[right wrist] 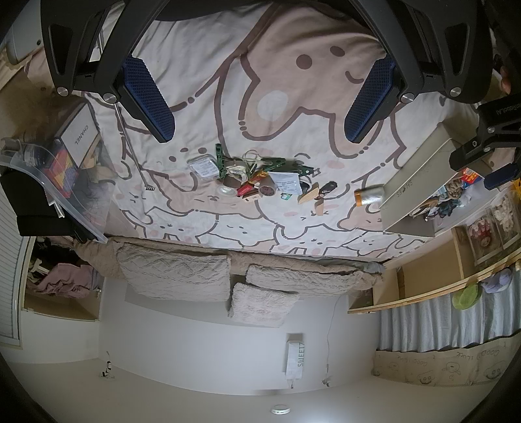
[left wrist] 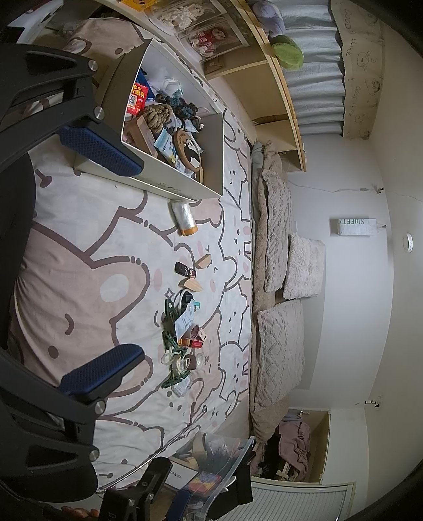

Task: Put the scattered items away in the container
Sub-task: 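Move both tools toward the pile of items on the bed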

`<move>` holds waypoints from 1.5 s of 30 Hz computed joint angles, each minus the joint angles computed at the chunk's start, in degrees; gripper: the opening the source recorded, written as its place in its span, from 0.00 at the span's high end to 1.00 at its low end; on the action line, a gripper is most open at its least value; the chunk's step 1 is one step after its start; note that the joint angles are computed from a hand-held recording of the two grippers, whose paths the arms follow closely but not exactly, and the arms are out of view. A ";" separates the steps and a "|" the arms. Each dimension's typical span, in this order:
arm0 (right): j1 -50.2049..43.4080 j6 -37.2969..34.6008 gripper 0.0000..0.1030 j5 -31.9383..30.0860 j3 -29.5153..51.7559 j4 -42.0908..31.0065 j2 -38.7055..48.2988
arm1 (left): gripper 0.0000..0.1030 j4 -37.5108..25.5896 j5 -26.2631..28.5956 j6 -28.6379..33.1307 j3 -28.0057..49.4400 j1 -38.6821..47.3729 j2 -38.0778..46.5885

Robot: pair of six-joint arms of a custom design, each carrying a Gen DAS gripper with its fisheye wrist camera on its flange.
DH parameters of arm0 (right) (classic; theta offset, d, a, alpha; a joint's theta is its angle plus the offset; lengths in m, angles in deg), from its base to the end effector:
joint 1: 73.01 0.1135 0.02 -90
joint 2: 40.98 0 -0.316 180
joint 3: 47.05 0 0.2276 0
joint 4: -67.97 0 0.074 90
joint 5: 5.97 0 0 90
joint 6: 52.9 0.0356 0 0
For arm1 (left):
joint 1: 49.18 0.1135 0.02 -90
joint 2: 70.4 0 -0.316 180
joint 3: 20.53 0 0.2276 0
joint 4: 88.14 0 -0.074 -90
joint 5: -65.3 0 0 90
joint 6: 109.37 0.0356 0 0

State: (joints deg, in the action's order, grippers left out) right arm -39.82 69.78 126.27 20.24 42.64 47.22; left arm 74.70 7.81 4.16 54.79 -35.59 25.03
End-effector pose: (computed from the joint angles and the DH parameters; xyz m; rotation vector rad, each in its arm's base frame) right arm 0.2575 0.1399 0.2756 0.3191 2.1194 -0.2242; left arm 0.3412 0.0628 0.2868 0.4831 2.0608 -0.2485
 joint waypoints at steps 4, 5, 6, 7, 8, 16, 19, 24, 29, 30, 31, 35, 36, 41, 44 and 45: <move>0.03 0.13 0.00 0.04 -0.02 0.05 0.08 | 0.00 -0.16 0.03 0.09 0.07 0.01 -0.01; 0.07 0.12 0.00 0.09 -0.06 0.14 0.14 | 0.00 -0.10 0.03 0.08 0.05 0.03 0.00; 0.05 0.03 0.00 0.09 -0.16 0.30 0.18 | 0.00 -0.09 0.02 0.10 0.05 0.01 0.01; 0.01 -0.01 0.00 0.08 -0.20 0.37 0.17 | 0.00 -0.12 0.04 0.09 0.06 0.04 0.01; -0.05 -0.05 0.00 0.04 -0.17 0.32 0.13 | 0.00 -0.12 0.04 0.09 0.06 0.04 0.01; 0.25 0.36 0.00 0.05 0.03 0.05 0.70 | 0.00 -0.95 0.02 0.22 0.31 0.00 -0.27; -0.38 0.44 0.00 -0.88 0.31 0.00 1.45 | 0.00 -0.15 -0.27 0.60 -0.22 -0.19 0.65; -1.64 0.00 0.00 -2.78 -0.21 1.55 2.77 | 0.00 -0.20 -1.30 0.79 0.08 -1.11 1.97; -3.31 -0.25 0.00 -4.84 -0.93 3.17 3.97 | 0.00 -0.43 -3.08 0.67 0.83 -2.61 3.76; -3.77 -0.31 0.00 -5.54 -1.08 3.70 4.27 | 0.00 -0.42 -3.38 0.61 0.96 -2.87 4.10; -4.15 -0.38 0.00 -6.06 -1.31 4.11 4.36 | 0.00 -0.46 -3.68 0.53 1.16 -3.14 4.47; -5.90 -0.40 0.00 -7.76 -2.00 5.42 5.43 | 0.00 -0.52 -5.30 0.27 2.05 -4.46 6.35; -6.44 -0.41 0.00 -8.38 -2.04 5.67 5.83 | 0.00 -0.50 -5.78 0.20 2.29 -4.88 6.91; -9.28 -0.38 0.00 -11.45 -2.50 6.74 7.46 | 0.00 -0.98 -7.62 0.86 3.56 -6.61 9.64; -11.03 -0.59 0.00 -13.51 -2.85 7.79 8.14 | 0.00 -1.34 -8.52 0.96 4.55 -7.48 11.22; -11.70 -0.77 0.00 -14.35 -2.89 8.22 8.40 | 0.00 -1.61 -8.80 0.97 5.07 -7.89 11.85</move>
